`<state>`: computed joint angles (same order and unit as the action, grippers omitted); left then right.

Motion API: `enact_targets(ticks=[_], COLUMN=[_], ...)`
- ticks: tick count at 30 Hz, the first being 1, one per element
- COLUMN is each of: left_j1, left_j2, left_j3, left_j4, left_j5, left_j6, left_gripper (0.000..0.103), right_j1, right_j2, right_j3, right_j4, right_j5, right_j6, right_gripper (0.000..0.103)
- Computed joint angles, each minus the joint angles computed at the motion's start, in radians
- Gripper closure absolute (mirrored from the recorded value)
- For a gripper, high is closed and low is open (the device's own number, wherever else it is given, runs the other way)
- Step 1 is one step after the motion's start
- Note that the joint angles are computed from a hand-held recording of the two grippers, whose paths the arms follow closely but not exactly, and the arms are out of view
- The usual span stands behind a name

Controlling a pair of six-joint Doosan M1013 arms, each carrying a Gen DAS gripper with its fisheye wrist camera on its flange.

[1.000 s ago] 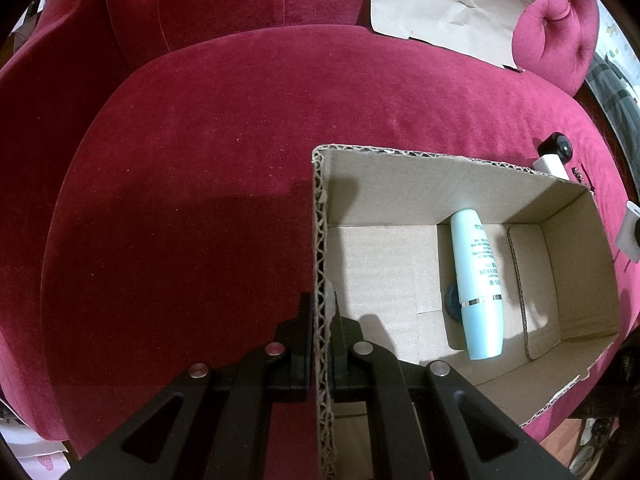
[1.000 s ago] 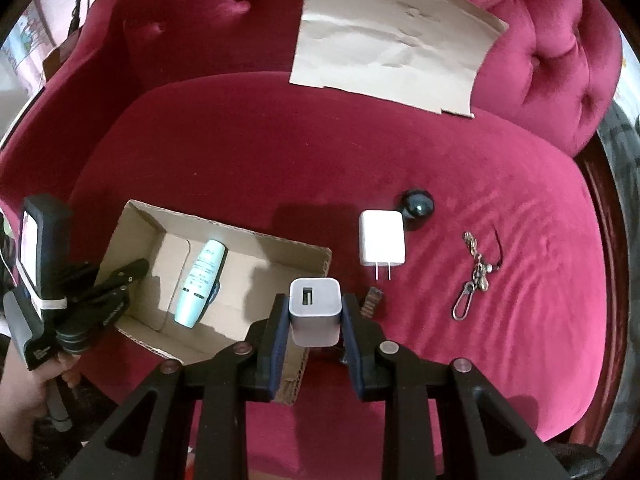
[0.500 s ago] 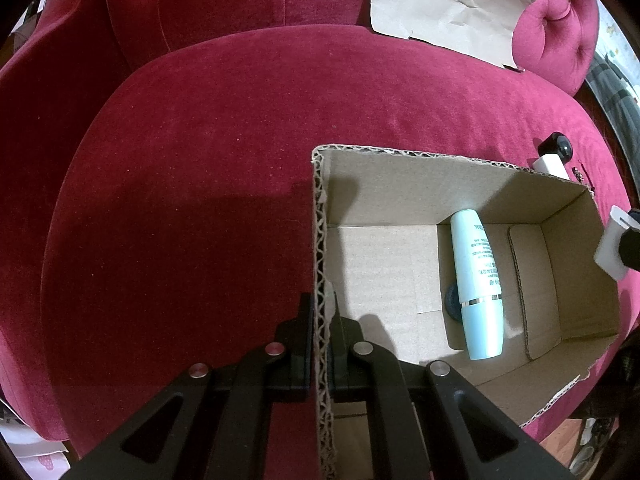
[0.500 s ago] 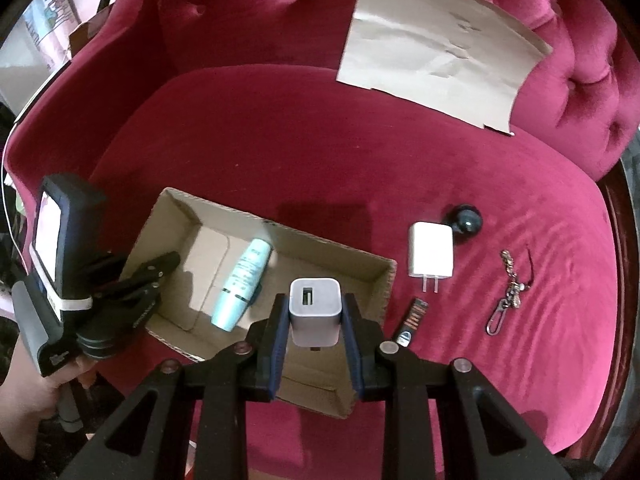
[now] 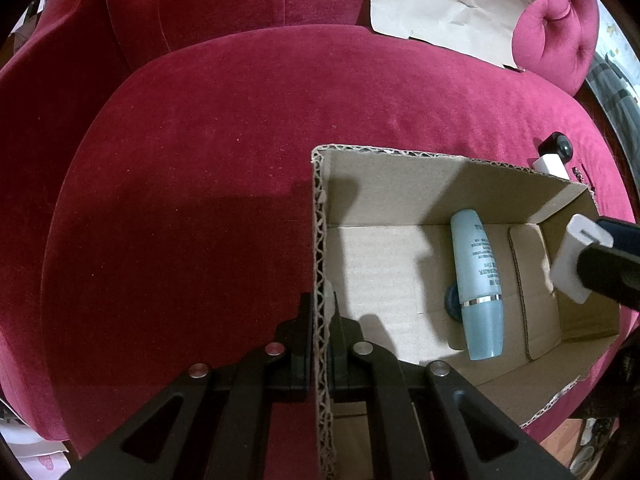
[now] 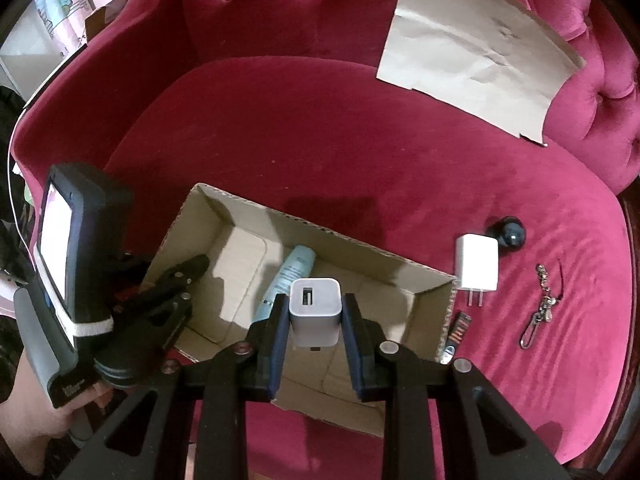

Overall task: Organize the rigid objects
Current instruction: 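Lift the cube charger with the right gripper and carry it over the box, then lower the cube charger into the box and open the right gripper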

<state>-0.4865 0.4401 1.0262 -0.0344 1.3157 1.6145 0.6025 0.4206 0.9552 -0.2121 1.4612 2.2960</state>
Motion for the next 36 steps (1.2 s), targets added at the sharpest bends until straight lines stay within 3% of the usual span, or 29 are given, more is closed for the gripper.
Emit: enact_targets(ticks=[26, 28, 30, 33, 36], left_j1=[0.000, 0.000, 0.000, 0.001, 0.002], left_j2=[0.000, 0.001, 0.002, 0.002, 0.002], left_j3=[0.000, -0.002, -0.003, -0.002, -0.001], left_j4=[0.000, 0.001, 0.001, -0.001, -0.005], left_j5=[0.000, 0.000, 0.001, 0.000, -0.001], left_j6=[0.000, 0.000, 0.000, 0.001, -0.001], left_gripper=[0.098, 0.098, 0.098, 0.098, 0.098], right_j1=[0.001, -0.001, 0.001, 0.005, 0.006], right_j2=[0.018, 0.018, 0.020, 0.023, 0.025], right_j3=[-0.002, -0.004, -0.011, -0.020, -0.026], right_j4=[0.045, 0.044, 0.031, -0.003, -0.021], right_j5=[-0.065, -0.064, -0.057, -0.043, -0.030], right_j6=[-0.001, -0.001, 0.006, 0.012, 0.018], right_gripper=[0.076, 0.060, 0.037, 0.016, 0.004])
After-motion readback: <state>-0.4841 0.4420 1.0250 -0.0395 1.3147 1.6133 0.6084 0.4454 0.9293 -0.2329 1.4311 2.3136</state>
